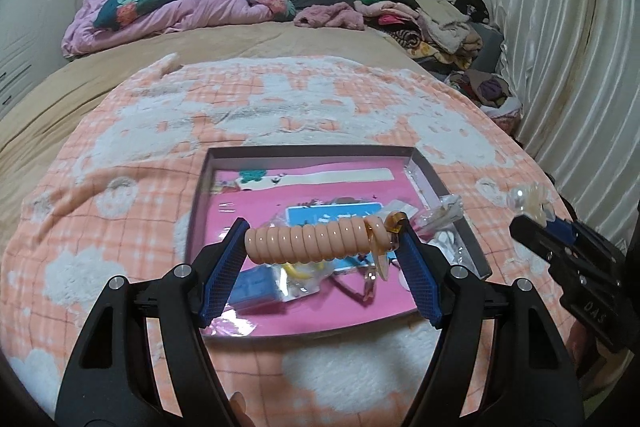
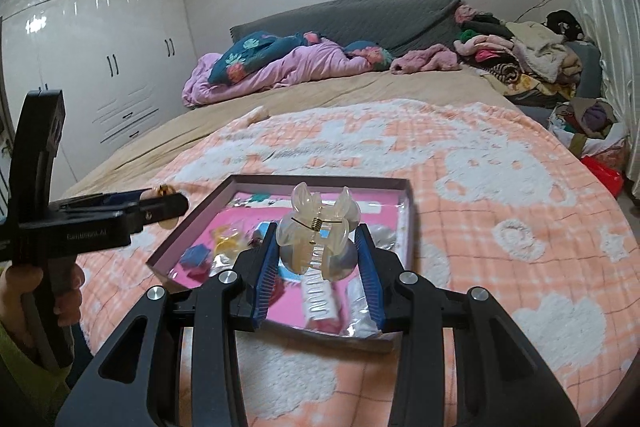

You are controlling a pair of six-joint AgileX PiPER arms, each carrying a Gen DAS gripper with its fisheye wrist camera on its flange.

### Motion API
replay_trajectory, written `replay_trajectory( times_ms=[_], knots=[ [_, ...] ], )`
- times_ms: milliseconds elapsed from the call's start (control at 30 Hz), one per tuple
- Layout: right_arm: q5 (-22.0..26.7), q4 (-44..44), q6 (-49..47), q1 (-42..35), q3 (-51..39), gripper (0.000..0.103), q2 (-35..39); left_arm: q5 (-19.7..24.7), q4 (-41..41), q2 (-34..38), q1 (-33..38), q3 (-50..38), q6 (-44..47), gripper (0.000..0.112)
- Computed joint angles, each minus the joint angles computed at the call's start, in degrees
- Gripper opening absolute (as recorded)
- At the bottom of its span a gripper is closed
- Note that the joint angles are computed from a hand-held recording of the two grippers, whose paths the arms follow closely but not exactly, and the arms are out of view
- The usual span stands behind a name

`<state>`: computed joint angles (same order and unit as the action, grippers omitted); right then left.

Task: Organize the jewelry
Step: 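Lower the hair tie into the box with the left tool while the right tool drops the claw clip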

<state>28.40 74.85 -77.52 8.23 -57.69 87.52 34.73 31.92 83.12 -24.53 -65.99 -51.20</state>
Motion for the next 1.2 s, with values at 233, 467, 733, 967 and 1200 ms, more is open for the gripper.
replay_trajectory(
  times_ms=[233, 467, 733, 967, 1200],
  knots=[
    [-0.88, 0.94, -0.84, -0.96, -1.35, 0.037, 2.44, -0.53, -0.80, 3.19, -0.51, -1.66, 0.95, 0.065],
    [-1.91, -0.75, 0.17, -0.17, -2.74, 0.037, 5.52, -0.95, -2.25, 5.42, -0.48, -2.29, 2.18, 0.065],
    [-3.13, -4.69, 2.89, 1.23, -4.28, 0.037, 9.05, -2.68, -5.03, 7.97, 0.47, -2.07, 4.49, 0.065],
    [-4.14, -10.96, 8.38, 2.75, -6.43, 0.037, 12.88, -3.11, -8.35, 10.30, 1.42, -1.89, 7.33, 0.065],
    [-3.84, -9.97, 8.29, 2.40, -6.48, 0.059, 13.25, -3.34, -9.91, 11.08, 2.17, -1.38, 8.56, 0.067]
  ],
)
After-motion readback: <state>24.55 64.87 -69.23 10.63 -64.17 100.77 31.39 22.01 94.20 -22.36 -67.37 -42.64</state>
